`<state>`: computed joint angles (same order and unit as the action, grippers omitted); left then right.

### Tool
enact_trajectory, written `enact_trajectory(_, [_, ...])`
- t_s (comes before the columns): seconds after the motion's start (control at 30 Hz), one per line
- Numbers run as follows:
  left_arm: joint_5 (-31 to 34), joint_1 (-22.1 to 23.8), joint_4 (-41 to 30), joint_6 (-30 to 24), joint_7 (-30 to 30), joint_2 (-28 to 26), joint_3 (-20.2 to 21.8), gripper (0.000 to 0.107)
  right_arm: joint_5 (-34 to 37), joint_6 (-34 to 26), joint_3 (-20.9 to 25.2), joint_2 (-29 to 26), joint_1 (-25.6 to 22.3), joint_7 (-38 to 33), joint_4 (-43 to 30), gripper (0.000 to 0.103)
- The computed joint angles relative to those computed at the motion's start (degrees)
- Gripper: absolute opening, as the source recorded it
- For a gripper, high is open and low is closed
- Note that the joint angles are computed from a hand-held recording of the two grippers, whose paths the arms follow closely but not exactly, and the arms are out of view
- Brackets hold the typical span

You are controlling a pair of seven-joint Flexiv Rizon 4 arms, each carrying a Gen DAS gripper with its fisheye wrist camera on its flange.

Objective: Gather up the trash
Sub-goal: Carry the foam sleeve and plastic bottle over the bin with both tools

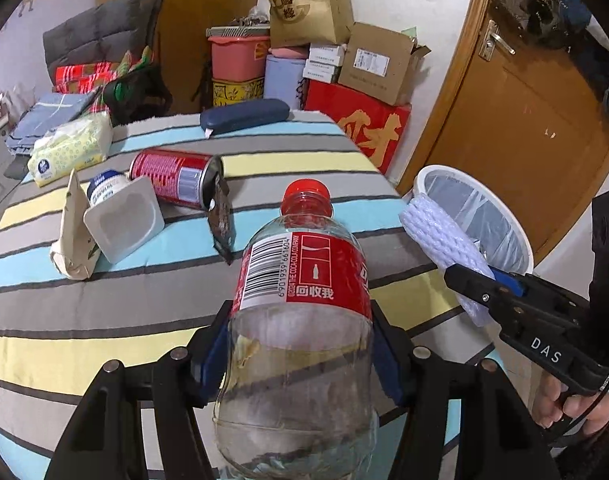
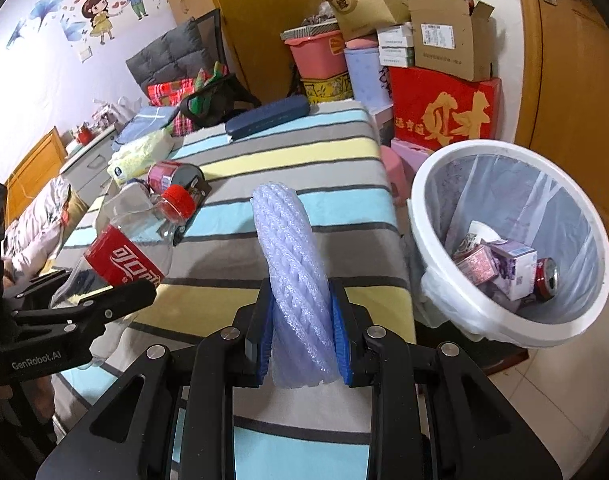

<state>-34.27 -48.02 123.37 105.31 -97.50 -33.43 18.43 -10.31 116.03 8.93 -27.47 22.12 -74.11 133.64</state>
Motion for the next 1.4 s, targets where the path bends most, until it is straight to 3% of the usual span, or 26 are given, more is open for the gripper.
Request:
enact_trajectory(0.37, [-0.98,-13.99,-6.94,-5.92,-2.51,-4.33,14.44,0.062,3.42,2.91,-2.25,1.76,0.13,-1.93,1.21,0.027])
enact_trajectory(0.57, [2.63,-17.04,-12.65,-9.32,-5.79,-7.54,19.06,0.062,6.96,3.96,-4.25,2.58,0.97,-3.99,1.54,0.027])
enact_trajectory(1.0, [12.12,-12.0,-27.65,-16.07,-9.52,-12.45,15.48,0.062,12.07,3.29,-7.4,2.67,-0.81,-5.28,0.51,0.027])
enact_trajectory(1.13, [14.14,-8.33,-32.11,-17.47,-10.36,-13.81,11.55,0.062,14.82,0.68,-11.01,2.48,2.0,-6.91,-0.65,0.027])
enact_trajectory(1.2, [15.2,-6.24,-34.27,-18.31,-10.41,-14.55,9.27,0.062,14.44,-0.09,-10.95,2.15,1.28,-7.01,-1.12,0.027])
enact_trajectory(1.3, [17.28,-5.96,-38.14,-21.3,-11.96,-16.71,10.09,0.062,14.54,-1.5,-11.97,1.5,1.53,-7.23,-1.97,0.027])
enact_trajectory(1.4, [18.4,-2.51,-40.69,-22.55,-11.64,-17.42,5.81,0.062,13.34,-2.58,-11.25,0.95,-0.06,-6.62,-2.96,0.027])
